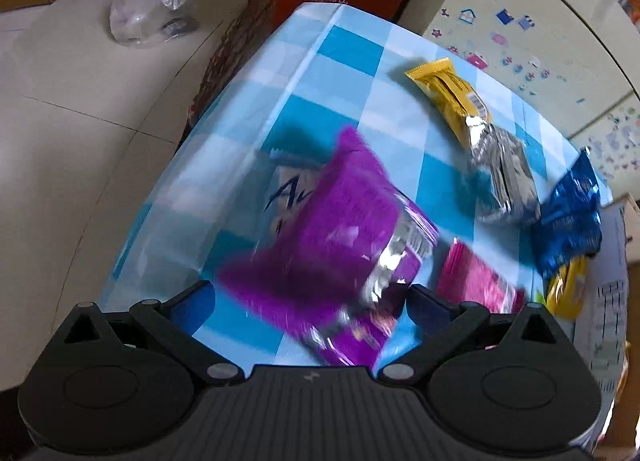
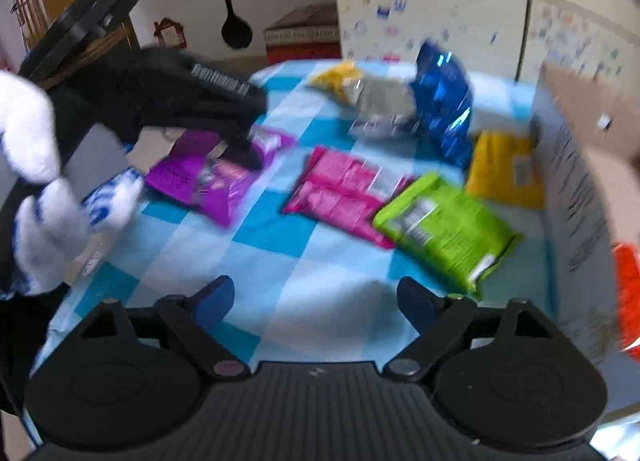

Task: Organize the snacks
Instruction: 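Close the left tool on the purple snack bag, then close the right tool on the green bag while the left tool holds the purple bag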

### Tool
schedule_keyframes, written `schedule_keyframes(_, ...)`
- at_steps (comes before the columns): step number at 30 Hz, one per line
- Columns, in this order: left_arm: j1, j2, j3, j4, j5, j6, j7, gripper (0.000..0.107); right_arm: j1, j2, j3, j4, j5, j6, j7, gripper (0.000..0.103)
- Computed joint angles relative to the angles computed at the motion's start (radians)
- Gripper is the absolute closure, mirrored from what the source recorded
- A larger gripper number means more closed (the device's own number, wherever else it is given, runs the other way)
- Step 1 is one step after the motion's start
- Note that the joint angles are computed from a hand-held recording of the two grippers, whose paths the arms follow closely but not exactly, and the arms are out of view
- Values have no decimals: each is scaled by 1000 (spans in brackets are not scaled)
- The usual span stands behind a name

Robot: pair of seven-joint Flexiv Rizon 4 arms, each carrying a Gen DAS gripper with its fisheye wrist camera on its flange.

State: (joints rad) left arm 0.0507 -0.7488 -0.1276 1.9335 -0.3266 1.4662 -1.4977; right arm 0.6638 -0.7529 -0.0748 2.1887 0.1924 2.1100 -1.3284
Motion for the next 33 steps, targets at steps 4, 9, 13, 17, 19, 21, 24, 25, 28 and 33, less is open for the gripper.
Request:
schedule_keyframes(4, 27, 22, -27, 60, -2, 60, -3, 4, 132, -47, -135, -30, 150, 50, -37, 14)
schedule_keyframes(9, -3, 17, 2, 50, 15, 75, -18, 4, 132, -106, -169, -101, 185, 23, -44, 13)
schedule_keyframes(13, -3, 15, -6, 43, 32, 93, -12, 4, 153, -138, -206, -131, 179, -20, -55, 11)
schedule_keyframes(17, 24, 12, -42, 35, 27, 87, -5, 4, 161, -162, -233, -151, 162, -38, -53, 5)
schedule_keyframes(19, 21, 9, -41, 23, 27, 74, 0, 4, 132, -166, -213, -160, 134, -37, -49, 1)
schedule_keyframes(21, 1, 5, -19, 9, 31, 62, -1, 4, 121, -177, -209, -168, 118, -30, -52, 1)
schedule_keyframes(24, -19, -1, 2, -3, 33, 53, -6, 4, 97, -180, -189, -178, 104, -23, -50, 1)
schedule_keyframes(25, -22, -2, 5, -4, 34, 59, -7, 4, 97, -180, -190, -179, 103, -25, -51, 1)
schedule_keyframes(28, -26, -3, 11, -3, 52, 87, 8, 4, 89, -179, -183, -179, 96, -23, -53, 1)
schedule_keyframes(33, -64, -17, 48, -18, 109, 119, 62, 4, 28, -136, -129, -169, 42, -86, -24, 0)
